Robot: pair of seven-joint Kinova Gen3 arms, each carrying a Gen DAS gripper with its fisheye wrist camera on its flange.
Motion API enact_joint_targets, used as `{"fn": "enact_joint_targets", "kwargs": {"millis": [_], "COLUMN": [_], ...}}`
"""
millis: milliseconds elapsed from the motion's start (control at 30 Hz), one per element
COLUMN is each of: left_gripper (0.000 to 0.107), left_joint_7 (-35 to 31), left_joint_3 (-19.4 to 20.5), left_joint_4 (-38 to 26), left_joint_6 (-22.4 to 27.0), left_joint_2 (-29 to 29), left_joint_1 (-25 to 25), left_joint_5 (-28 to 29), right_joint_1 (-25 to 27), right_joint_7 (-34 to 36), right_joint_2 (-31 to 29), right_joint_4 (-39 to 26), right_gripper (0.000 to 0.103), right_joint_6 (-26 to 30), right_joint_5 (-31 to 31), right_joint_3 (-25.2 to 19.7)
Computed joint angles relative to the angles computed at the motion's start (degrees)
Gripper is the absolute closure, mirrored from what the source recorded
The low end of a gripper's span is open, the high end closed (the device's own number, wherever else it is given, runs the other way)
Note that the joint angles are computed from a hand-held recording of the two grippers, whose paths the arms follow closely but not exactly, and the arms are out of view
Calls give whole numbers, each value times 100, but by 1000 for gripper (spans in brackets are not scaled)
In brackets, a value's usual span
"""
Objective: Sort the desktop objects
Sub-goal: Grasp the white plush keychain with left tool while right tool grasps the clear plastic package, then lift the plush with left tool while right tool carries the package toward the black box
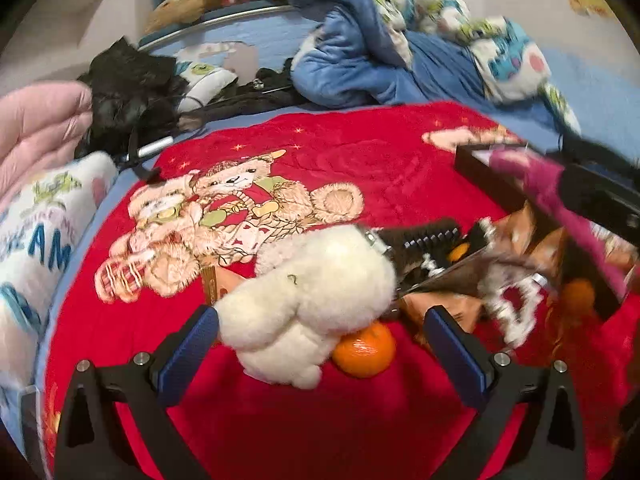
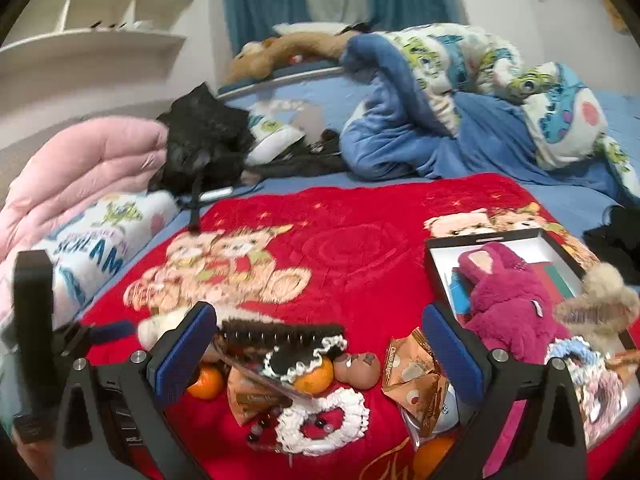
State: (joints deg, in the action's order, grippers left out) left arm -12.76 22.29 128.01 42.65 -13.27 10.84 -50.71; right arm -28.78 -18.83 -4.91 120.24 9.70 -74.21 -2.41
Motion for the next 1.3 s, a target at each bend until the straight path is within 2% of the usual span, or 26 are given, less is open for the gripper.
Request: {"fn": "enact_joint_targets", "kwargs": {"millis": [100, 233, 300, 367, 433, 467, 533, 600, 733, 800, 967, 1133, 1300], "left_gripper": [4, 4, 4, 6, 10, 15, 18, 23, 33, 36, 44, 47, 48], "left_joint_7": [-11, -384, -624, -863, -924, -991, -1004, -1047, -1094, -1201, -1200, -1339, -1443], "left_joint_3": [-85, -437, -560, -724, -687, -686, -544, -426, -282, -274, 18, 87, 347], "left_joint_4": [77, 212, 195, 256, 290, 312, 334, 351, 384, 396, 442, 490, 551], "left_joint_6": [-150, -732, -882, -1196, -1330, -1410, -1449, -1472, -1504, -1522, -1472, -1527, -1467], "left_joint_2": [36, 55, 135, 108, 70, 40, 4, -34, -137, -190, -346, -510, -802], "left_joint_1": [-61, -209, -297, -397, -560, -619, -779, -891, -1073, -1123, -1398, -1575, -1856], "left_joint_5": [-213, -25, 194, 392, 462, 530, 547, 592, 693, 817, 882, 1055, 1150], "right_joint_1": [207, 529, 674, 793, 866, 896, 909, 1001, 1102, 1102, 1169, 1239, 1189], "right_joint_7": [98, 171, -15, -244, -421, -492, -709, -619, -426, -592, -639, -447, -219], "right_joint_2": [121, 363, 568, 716, 850, 885, 919, 915, 859, 879, 887, 834, 729], "right_joint_4": [-64, -168, -293, -389, -452, -464, -466, -448, -384, -426, -455, -421, -354], "right_gripper": [0, 1, 11, 16, 19, 26, 37, 52, 71, 87, 91, 93, 95], "right_joint_6": [517, 869, 1107, 1251, 1314, 1295, 1198, 1175, 1154, 1263, 1435, 1573, 1603], "right_joint_5": [324, 698, 1024, 1310, 1567, 1677, 1990, 1961, 1694, 1764, 1564, 1054, 659], "right_joint_3": [64, -147, -267, -391, -541, -621, -778, -924, -1035, -1002, -975, -931, -865]}}
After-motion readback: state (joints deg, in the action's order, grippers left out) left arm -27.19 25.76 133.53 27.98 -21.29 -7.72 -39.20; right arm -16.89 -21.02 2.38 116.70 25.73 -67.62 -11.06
